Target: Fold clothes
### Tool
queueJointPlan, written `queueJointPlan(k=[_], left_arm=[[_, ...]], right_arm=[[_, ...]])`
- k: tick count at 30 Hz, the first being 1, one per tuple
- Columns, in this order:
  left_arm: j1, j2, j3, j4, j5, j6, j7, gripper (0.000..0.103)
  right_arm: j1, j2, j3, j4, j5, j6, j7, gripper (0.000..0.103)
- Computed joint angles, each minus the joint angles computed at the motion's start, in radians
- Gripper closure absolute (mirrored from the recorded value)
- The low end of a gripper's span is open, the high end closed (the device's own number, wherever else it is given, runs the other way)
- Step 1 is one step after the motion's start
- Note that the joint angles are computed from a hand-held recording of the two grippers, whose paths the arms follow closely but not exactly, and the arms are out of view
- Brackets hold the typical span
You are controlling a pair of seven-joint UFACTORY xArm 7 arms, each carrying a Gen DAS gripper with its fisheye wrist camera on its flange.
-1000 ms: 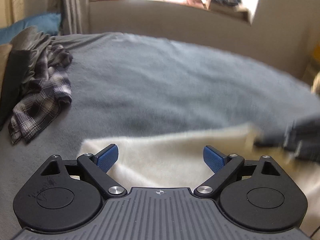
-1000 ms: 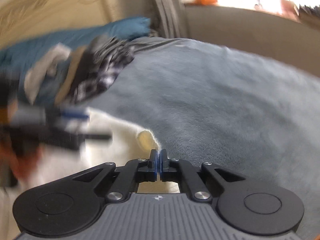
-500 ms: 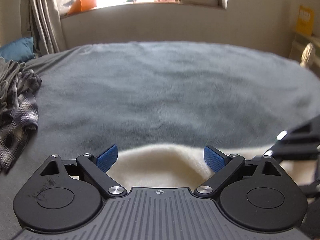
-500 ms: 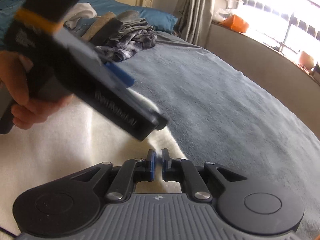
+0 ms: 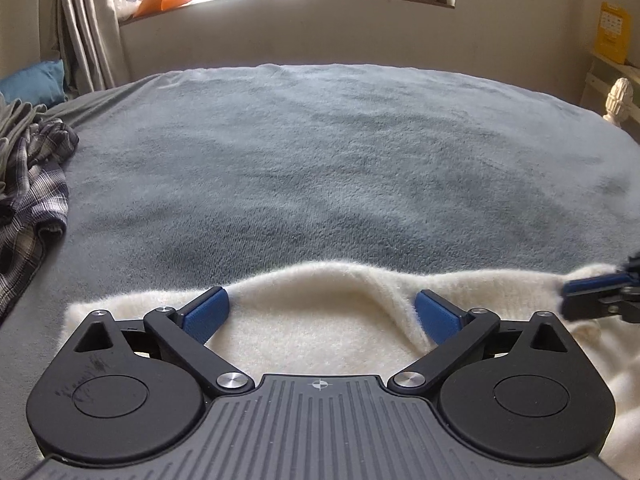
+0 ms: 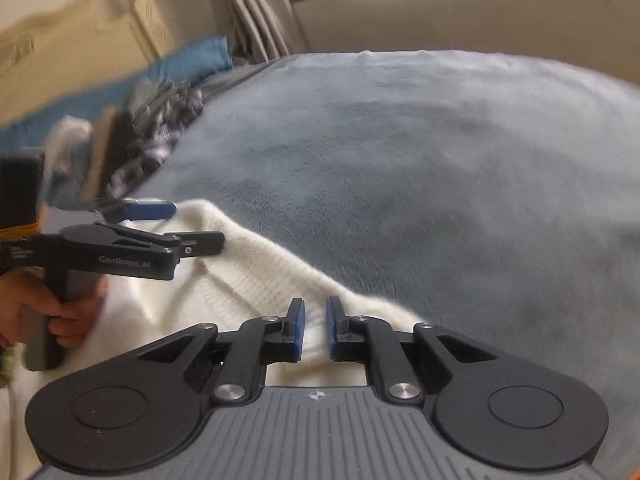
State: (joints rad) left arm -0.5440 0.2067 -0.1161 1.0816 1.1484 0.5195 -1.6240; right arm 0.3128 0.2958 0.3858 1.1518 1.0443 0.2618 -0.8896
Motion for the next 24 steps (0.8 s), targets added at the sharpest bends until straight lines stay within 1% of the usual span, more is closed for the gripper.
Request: queueJointPlan(k=[1,4,5,7,8,9,10,11,12,13,14,15,17,20,22,24], left_arm=[[0.000,0.002,0.001,0.001,0.001,-0.002,-0.003,0.000],[-0.005,0.005,0.000,0.004,0.006,0.011,-0.009,0.000],[-0.006,0.007,0.000,0.006,0.004,0.014,-0.008,0.000],[-0.008,0.010,-0.002,0.011,-0.006,0.023,0.003,0.000],[-0.010,0.011,-0.003,0.014,-0.011,0.028,0.008,0.000],[-0.012,0.013,-0.004,0.018,-0.015,0.036,0.016,0.000],[-0.014,0.013,-0.004,0.020,-0.018,0.042,0.022,0.000],[-0.014,0.012,-0.003,0.018,-0.018,0.042,0.027,0.000],[-0.015,0.010,-0.002,0.016,-0.015,0.038,0.026,0.000],[-0.014,0.009,-0.001,0.013,-0.010,0.034,0.023,0.000],[-0.012,0.008,0.000,0.010,-0.008,0.027,0.019,0.000],[-0.012,0.008,0.000,0.009,-0.007,0.023,0.016,0.000],[-0.015,0.010,-0.003,0.013,-0.012,0.037,0.024,0.000],[-0.017,0.010,-0.007,0.020,-0.034,0.054,0.051,0.000],[-0.010,0.005,-0.011,0.020,-0.072,0.054,0.093,0.000],[-0.003,-0.004,-0.017,0.021,-0.122,0.060,0.157,0.000]], right_arm=[[-0.012,-0.011,0.010,-0.009,0.031,0.001,-0.018,0.095],[0.006,-0.045,-0.005,-0.025,0.024,-0.013,0.002,0.095],[0.005,-0.053,-0.001,-0.023,0.041,-0.009,-0.012,0.094],[-0.003,-0.060,0.014,-0.007,0.121,0.021,-0.087,0.094],[0.009,-0.055,0.005,0.003,0.122,0.030,-0.088,0.094],[0.031,-0.042,-0.013,0.014,0.085,0.032,-0.053,0.094],[0.051,-0.030,-0.032,0.017,0.023,0.032,0.005,0.094],[0.077,-0.018,-0.061,0.012,-0.002,0.030,0.030,0.095],[0.061,-0.014,-0.054,0.003,0.015,0.038,0.032,0.096],[0.003,-0.014,-0.012,-0.008,0.074,0.057,0.010,0.097],[-0.032,-0.016,0.004,-0.018,0.174,0.085,-0.048,0.099],[-0.050,-0.019,-0.001,-0.025,0.249,0.120,-0.071,0.100],[-0.057,-0.024,-0.024,-0.034,0.318,0.173,-0.058,0.100],[-0.057,-0.027,-0.062,-0.042,0.407,0.242,0.014,0.100],[-0.063,-0.034,-0.089,-0.055,0.474,0.298,0.086,0.099],[-0.063,-0.060,-0.114,-0.085,0.532,0.343,0.151,0.096]])
